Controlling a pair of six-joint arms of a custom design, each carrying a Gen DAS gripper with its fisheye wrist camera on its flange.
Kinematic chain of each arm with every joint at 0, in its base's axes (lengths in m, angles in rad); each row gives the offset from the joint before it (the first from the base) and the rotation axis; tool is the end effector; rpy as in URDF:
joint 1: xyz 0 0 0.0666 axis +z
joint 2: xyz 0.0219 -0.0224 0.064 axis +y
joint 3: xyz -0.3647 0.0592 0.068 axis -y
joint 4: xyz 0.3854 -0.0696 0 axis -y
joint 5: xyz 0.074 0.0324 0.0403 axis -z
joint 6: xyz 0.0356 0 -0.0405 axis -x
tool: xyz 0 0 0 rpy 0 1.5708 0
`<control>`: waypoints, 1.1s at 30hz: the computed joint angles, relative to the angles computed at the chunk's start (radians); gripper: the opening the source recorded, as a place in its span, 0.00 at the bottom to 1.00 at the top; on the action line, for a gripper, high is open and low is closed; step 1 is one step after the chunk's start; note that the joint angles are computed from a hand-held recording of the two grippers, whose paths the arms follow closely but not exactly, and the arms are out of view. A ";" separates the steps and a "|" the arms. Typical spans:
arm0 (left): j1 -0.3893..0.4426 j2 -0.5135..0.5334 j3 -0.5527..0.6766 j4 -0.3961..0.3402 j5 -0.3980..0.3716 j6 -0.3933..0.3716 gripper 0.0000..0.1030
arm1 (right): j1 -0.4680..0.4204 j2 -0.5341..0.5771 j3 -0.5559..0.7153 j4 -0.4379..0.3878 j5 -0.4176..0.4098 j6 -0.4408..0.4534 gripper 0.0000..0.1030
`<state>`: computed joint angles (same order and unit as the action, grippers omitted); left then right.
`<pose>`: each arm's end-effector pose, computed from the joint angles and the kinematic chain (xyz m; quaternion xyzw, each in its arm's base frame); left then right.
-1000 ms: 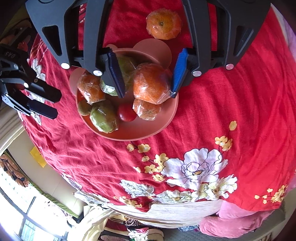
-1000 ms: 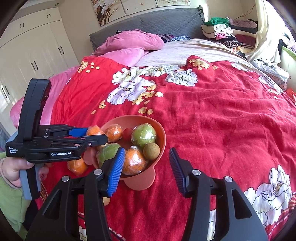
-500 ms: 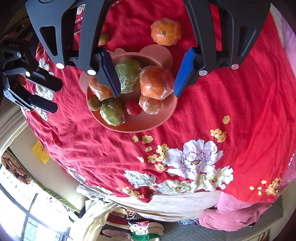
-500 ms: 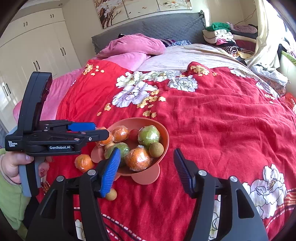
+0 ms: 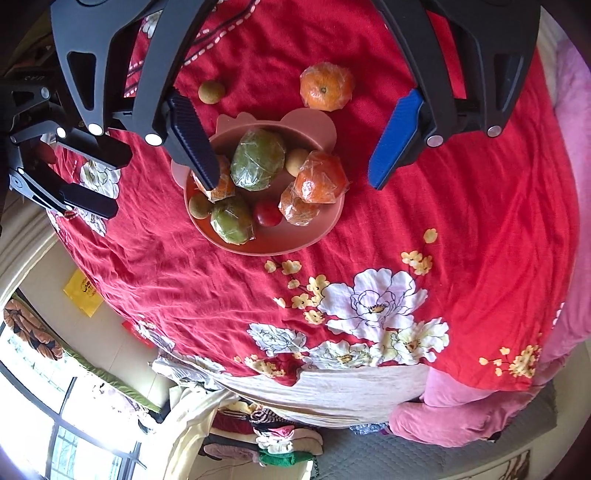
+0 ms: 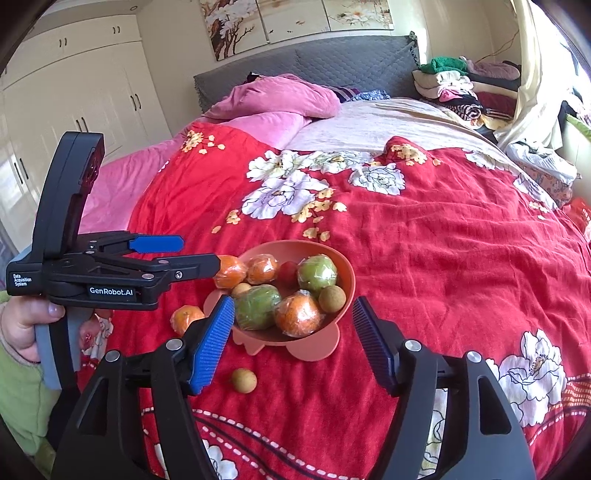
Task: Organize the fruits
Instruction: 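Withdraw both grippers from the bowl toward the last loose mandarin and brown fruit, then close the left gripper on the last wrapped mandarin while the right grasps the last brown fruit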
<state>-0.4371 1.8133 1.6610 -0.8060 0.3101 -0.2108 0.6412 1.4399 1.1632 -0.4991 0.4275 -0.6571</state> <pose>0.5554 -0.2719 0.3214 0.3440 0.8782 -0.1799 0.2793 0.4004 0.2799 0.3211 0.0893 0.9004 0.0729 0.4196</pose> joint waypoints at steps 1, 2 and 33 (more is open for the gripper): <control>0.002 -0.005 -0.006 0.002 -0.002 0.000 0.77 | 0.003 0.000 0.001 -0.001 0.002 0.000 0.65; 0.004 -0.011 -0.012 0.004 -0.002 0.000 0.78 | 0.007 0.001 0.003 -0.002 0.002 0.001 0.66; 0.066 -0.040 -0.180 0.038 -0.043 -0.015 0.88 | 0.063 0.158 0.069 -0.071 -0.094 -0.006 0.61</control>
<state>-0.3707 1.7730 1.4811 -0.7683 0.2670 -0.2257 0.7039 1.5982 1.2321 -0.5699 0.3339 -0.6632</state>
